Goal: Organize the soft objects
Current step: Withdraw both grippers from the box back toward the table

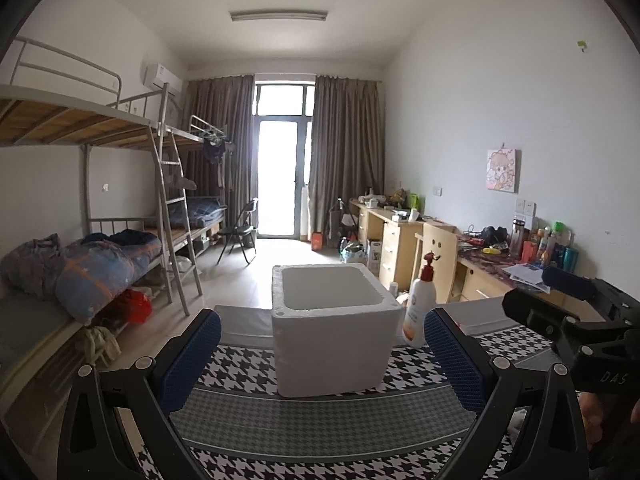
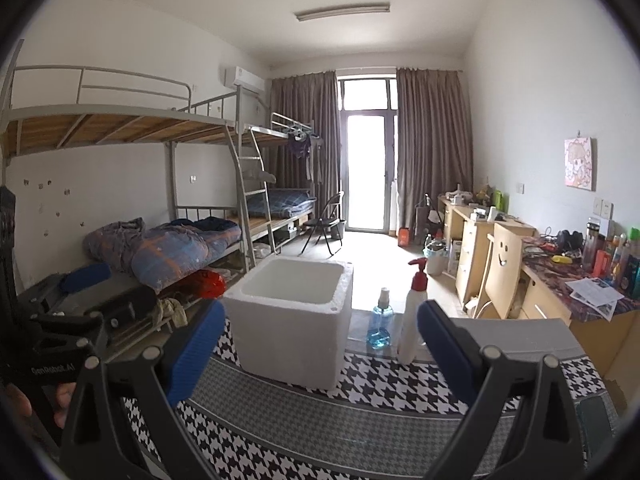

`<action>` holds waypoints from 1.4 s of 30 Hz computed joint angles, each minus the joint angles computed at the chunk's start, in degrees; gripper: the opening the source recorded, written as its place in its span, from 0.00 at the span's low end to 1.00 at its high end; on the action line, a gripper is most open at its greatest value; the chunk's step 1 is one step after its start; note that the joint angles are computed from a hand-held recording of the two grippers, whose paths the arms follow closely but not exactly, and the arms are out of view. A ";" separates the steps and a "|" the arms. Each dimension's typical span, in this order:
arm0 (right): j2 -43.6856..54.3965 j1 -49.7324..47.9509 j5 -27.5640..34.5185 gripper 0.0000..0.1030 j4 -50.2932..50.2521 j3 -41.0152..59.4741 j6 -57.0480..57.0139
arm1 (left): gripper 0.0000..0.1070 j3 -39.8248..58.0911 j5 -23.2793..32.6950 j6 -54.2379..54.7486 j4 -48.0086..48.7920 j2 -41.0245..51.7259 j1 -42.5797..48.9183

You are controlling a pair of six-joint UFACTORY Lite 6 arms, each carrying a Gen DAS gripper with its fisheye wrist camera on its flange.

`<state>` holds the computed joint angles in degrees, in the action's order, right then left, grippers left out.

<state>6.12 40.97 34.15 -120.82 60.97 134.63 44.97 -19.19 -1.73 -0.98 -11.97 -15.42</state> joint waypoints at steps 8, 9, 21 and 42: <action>-4.09 1.26 2.08 0.96 -1.32 -6.47 3.29 | 0.95 -5.28 -4.90 -1.20 0.22 -1.21 -0.22; -4.36 1.40 2.43 0.96 -1.54 -7.03 3.92 | 0.95 -5.42 -5.14 -1.60 0.49 -1.07 -0.26; -6.53 5.31 8.66 0.96 -1.25 -13.55 7.65 | 0.95 -11.25 -11.82 1.71 -1.97 -1.59 -2.47; -9.97 7.27 15.01 0.96 3.53 -22.03 9.54 | 0.95 -13.01 -16.85 -3.68 4.06 3.10 -7.13</action>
<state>-3.85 48.24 49.16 -117.29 38.94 144.17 31.96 -36.04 -5.41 3.08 -8.87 -22.55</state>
